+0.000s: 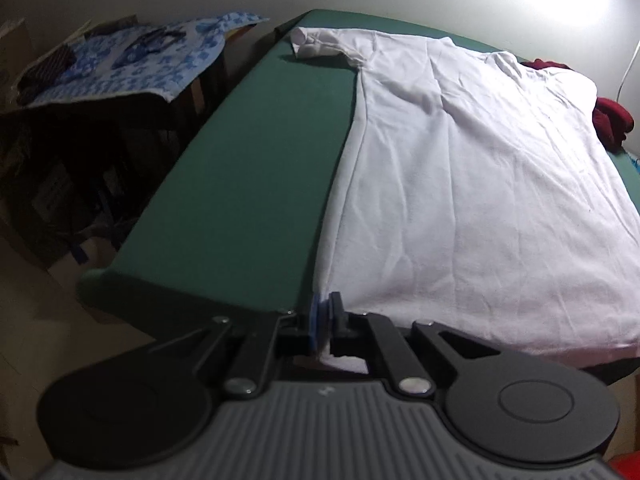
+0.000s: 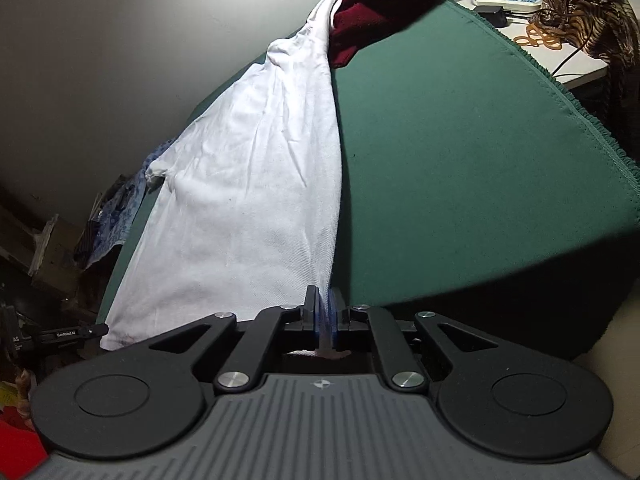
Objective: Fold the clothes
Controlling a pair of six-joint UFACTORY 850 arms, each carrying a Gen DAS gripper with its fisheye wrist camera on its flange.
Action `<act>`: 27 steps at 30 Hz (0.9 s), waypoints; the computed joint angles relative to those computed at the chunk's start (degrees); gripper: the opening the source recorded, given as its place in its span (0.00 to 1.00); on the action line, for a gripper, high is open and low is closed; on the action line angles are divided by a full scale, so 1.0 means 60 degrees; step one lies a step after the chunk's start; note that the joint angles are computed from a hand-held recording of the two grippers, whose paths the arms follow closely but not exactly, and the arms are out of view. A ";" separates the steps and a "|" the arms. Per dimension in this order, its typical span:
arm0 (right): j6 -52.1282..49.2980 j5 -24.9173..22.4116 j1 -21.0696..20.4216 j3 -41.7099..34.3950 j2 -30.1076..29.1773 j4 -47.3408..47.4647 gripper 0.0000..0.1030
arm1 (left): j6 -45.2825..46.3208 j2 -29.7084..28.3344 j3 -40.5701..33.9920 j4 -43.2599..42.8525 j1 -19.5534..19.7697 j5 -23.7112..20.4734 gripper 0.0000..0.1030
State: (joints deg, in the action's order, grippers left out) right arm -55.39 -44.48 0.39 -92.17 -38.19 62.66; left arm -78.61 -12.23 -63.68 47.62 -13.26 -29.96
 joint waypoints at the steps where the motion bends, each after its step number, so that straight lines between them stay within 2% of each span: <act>1: 0.0015 0.0237 0.0019 0.0014 0.0103 -0.0335 0.19 | -0.0039 0.0041 0.0005 0.0365 -0.0109 -0.0381 0.01; 3: -0.0542 0.0913 0.0044 0.0235 0.0429 -0.0451 0.19 | 0.0115 0.0216 0.0093 0.0655 -0.0166 -0.0946 0.02; 5: -0.1645 0.1155 0.0072 0.0301 0.0617 -0.0047 0.19 | 0.0250 0.0381 0.0045 0.0684 -0.0168 -0.1361 0.02; 7: -0.2545 0.0812 0.0158 0.0150 0.0559 0.0446 0.19 | -0.0413 0.0555 -0.0018 0.1580 -0.0259 -0.0951 0.02; 9: -0.2638 0.0457 0.0430 -0.0160 0.0274 0.0621 0.19 | -0.0356 0.0232 -0.0434 0.1688 -0.0296 -0.0071 0.04; 10: -0.2423 0.0347 0.0591 -0.0361 0.0069 0.0500 0.19 | -0.0305 0.0054 -0.0658 0.1716 -0.0308 0.0380 0.08; 11: -0.2207 0.0228 0.0749 -0.0579 -0.0145 0.0380 0.19 | -0.0084 -0.0304 -0.0962 0.1785 -0.0406 0.0447 0.25; 12: -0.2118 0.0210 0.0888 -0.0740 -0.0326 0.0316 0.19 | 0.0280 -0.0703 -0.1275 0.1728 -0.0498 0.0412 0.28; 14: -0.1728 0.0404 0.1089 -0.0963 -0.0563 -0.0016 0.19 | 0.1710 -0.1373 -0.1777 0.0530 -0.0479 0.0434 0.27; 16: -0.0931 0.0497 0.1116 -0.1184 -0.0734 -0.0497 0.19 | 0.2366 -0.1436 -0.1700 -0.0084 -0.0391 0.0495 0.25; 18: -0.0214 0.0708 0.1061 -0.1198 -0.0706 -0.0965 0.19 | 0.2926 -0.1491 -0.1602 -0.0610 -0.0306 0.0545 0.29; 22: 0.1568 0.0867 0.0917 -0.1403 -0.0688 -0.2160 0.17 | 0.5140 -0.1200 -0.1388 -0.2515 0.0131 0.0681 0.38; 23: 0.2201 0.0957 0.0939 -0.1501 -0.0686 -0.2709 0.19 | 0.5738 -0.1212 -0.1466 -0.2853 0.0209 0.0533 0.40; 25: 0.3221 0.0981 0.1064 -0.1821 -0.0748 -0.3842 0.19 | 0.7275 -0.1402 -0.1948 -0.3852 0.0457 -0.0037 0.29; 26: 0.3485 0.1052 0.1149 -0.2011 -0.0800 -0.4158 0.21 | 0.7604 -0.1393 -0.2114 -0.3960 0.0590 0.0097 0.15; 27: 0.3603 0.1231 0.1247 -0.2195 -0.0847 -0.4276 0.25 | 0.7917 -0.1379 -0.2263 -0.4063 0.0723 0.0291 0.17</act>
